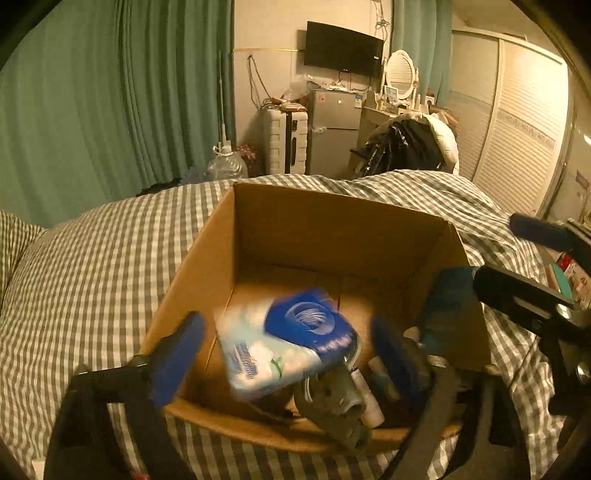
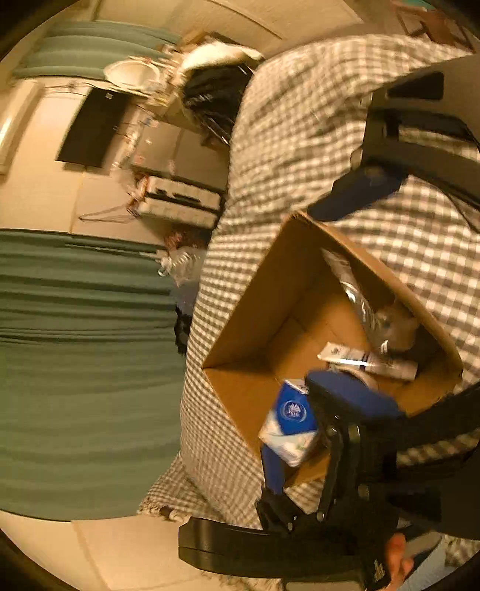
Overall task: Organize objects
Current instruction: 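Place the tissue pack and blister pack into the cardboard box, then grasp the green medicine box with the left gripper while the right gripper grasps the swab cup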
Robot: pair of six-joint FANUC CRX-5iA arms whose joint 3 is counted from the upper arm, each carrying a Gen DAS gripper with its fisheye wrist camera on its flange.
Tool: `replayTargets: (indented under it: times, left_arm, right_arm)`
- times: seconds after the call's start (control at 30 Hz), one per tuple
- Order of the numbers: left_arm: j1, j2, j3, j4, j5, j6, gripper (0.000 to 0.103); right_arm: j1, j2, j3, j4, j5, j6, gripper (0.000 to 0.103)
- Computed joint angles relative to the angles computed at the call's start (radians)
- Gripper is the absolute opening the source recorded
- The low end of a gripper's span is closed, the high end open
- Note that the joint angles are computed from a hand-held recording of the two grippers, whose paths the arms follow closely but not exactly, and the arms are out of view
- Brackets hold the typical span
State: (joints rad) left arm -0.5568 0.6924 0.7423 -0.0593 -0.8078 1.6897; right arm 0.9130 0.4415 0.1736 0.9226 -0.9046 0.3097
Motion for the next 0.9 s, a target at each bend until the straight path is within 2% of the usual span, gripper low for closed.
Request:
replayTargets:
  times: [0.2, 0.3, 0.5, 0.63, 0.77, 0.9]
  left_arm:
    - [0.004, -0.124, -0.127, -0.015, 0.043, -0.012, 0.102]
    - [0.012, -0.221, -0.214, -0.03, 0.072, -0.034, 0.102]
    - [0.039, -0.444, -0.414, -0.131, 0.108, -0.075, 0.103]
    - [0.081, -0.558, -0.557, -0.143, 0.119, -0.132, 0.103]
    - [0.126, -0.625, -0.671, -0.18, 0.124, -0.157, 0.103]
    - [0.198, -0.677, -0.809, -0.117, 0.181, -0.293, 0.103]
  right_arm:
    - [0.047, -0.063, -0.046, 0.059, -0.008, -0.086, 0.09]
    - [0.094, -0.087, -0.043, 0.062, -0.055, -0.087, 0.09]
    - [0.194, -0.097, -0.006, 0.07, -0.135, -0.048, 0.09]
    - [0.26, -0.088, 0.014, 0.033, -0.12, -0.026, 0.09]
    - [0.298, -0.066, 0.021, -0.021, -0.067, -0.023, 0.09]
    - [0.323, -0.013, 0.043, -0.069, -0.019, -0.019, 0.09]
